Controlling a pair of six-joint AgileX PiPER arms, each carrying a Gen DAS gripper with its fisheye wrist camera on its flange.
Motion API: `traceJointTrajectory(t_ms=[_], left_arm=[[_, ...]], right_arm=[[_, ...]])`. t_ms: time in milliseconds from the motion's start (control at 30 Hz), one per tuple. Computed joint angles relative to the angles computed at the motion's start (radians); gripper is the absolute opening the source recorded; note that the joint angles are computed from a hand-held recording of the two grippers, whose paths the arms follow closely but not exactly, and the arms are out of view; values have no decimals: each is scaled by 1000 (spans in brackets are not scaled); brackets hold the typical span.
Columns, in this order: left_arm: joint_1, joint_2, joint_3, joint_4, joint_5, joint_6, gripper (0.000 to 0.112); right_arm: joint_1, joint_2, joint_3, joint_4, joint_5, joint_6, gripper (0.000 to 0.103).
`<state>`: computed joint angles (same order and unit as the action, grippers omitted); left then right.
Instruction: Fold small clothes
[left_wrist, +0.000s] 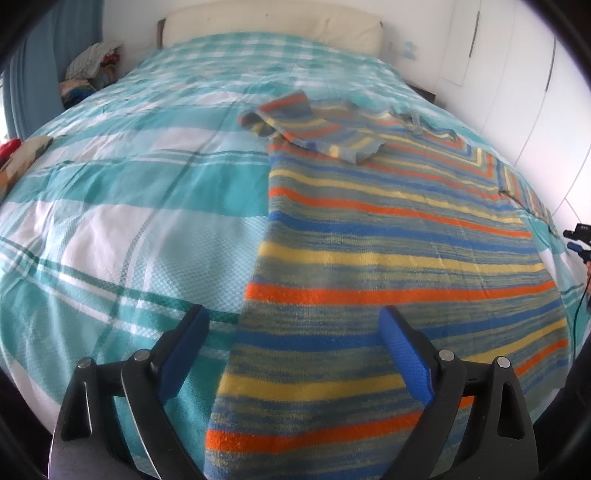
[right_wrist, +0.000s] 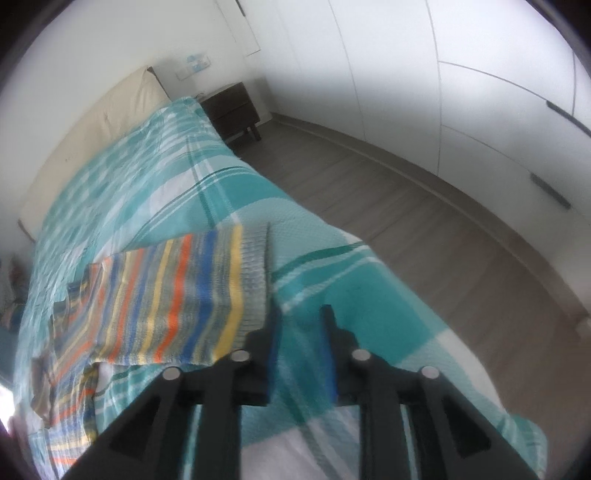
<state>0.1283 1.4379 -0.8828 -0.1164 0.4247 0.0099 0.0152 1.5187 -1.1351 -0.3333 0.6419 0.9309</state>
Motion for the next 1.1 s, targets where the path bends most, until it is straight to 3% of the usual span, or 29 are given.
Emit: traceJointTrajectory(t_ms=[33,67,200,300,433,567,667,733,867,1100], left_arm=[[1,-5,4,-7,-2,7,95],[-2,-8,7,-9,-5,6,96],[5,-30,19,-57,-4,41,98],[34,-41,13,-168,51,156,98],[76,-91,-22,-122,203,135,98],[175,-168,-147,-129,351,245,98],[206,-156,-323,-140,427,282,100],[191,-102,-448,-174,463,330,102],[14,132,-719,-104,516,420,102],[-190,573,-1033,172,449,338,99]], right_arm=[[25,-47,32,-77,16,74,51],[47,-88,57,-121,28,113,55],[186,-211,101,-221,87,184,58],[366,-246,92,-293,142,246,65],[636,-171,4,-310,180,252,68],[793,-58,-78,-208,106,105,69],[860,20,-92,-197,67,71,69],[887,68,-91,-218,64,82,69],[898,98,-42,-270,38,162,69],[921,114,-32,-328,63,231,69]])
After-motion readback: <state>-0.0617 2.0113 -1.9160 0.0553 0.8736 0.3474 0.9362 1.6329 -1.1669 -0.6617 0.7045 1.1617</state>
